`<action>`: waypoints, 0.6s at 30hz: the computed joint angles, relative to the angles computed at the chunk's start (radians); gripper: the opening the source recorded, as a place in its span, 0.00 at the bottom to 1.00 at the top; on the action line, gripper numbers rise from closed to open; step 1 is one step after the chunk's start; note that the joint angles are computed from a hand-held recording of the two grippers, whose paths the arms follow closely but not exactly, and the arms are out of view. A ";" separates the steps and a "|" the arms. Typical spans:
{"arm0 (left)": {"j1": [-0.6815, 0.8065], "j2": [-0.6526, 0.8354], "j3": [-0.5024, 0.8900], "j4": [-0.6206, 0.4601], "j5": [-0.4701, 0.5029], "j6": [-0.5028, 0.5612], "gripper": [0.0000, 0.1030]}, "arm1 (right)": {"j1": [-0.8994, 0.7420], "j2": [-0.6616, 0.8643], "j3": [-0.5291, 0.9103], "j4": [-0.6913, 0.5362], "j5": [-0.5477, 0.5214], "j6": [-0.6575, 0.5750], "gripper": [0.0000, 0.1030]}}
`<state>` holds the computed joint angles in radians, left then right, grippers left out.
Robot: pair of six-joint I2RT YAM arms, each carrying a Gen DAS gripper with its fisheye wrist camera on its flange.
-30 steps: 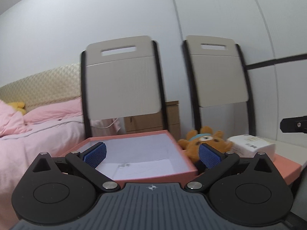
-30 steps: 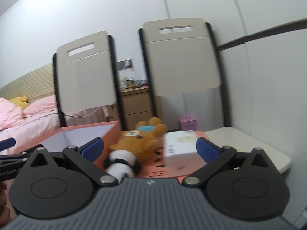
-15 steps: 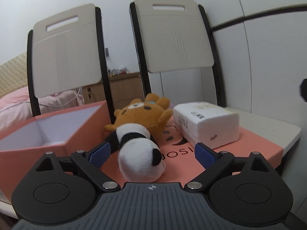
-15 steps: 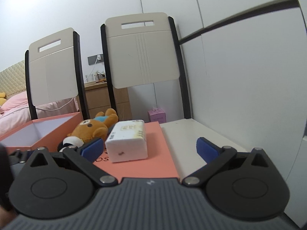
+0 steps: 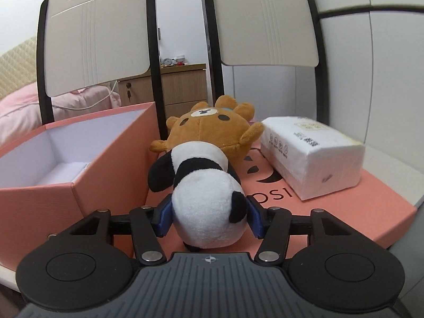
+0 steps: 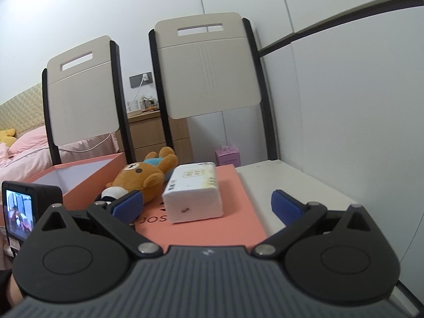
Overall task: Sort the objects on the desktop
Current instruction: 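Carry the panda with the left gripper into the box and open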
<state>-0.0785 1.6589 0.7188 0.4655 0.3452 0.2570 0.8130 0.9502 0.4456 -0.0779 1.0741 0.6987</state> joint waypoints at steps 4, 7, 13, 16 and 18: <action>0.086 -0.070 0.020 -0.115 0.156 0.004 0.58 | 0.008 0.068 0.043 0.011 -0.009 -0.004 1.00; 0.169 -0.143 0.045 -0.216 0.296 -0.004 0.58 | 0.012 0.120 0.075 0.034 -0.007 -0.007 1.00; 0.304 -0.160 0.126 -0.192 0.414 -0.085 0.58 | -0.012 0.219 0.136 0.107 -0.050 -0.049 1.00; 0.340 -0.082 0.194 -0.171 0.376 -0.074 0.58 | -0.033 0.271 0.170 0.147 -0.101 -0.086 1.00; 0.358 -0.023 0.247 -0.192 0.346 -0.059 0.58 | -0.049 0.301 0.192 0.167 -0.147 -0.105 1.00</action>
<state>0.2795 1.6356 0.9662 0.2731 0.6914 0.1977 0.7642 1.2511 0.6378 0.0891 0.9267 0.5935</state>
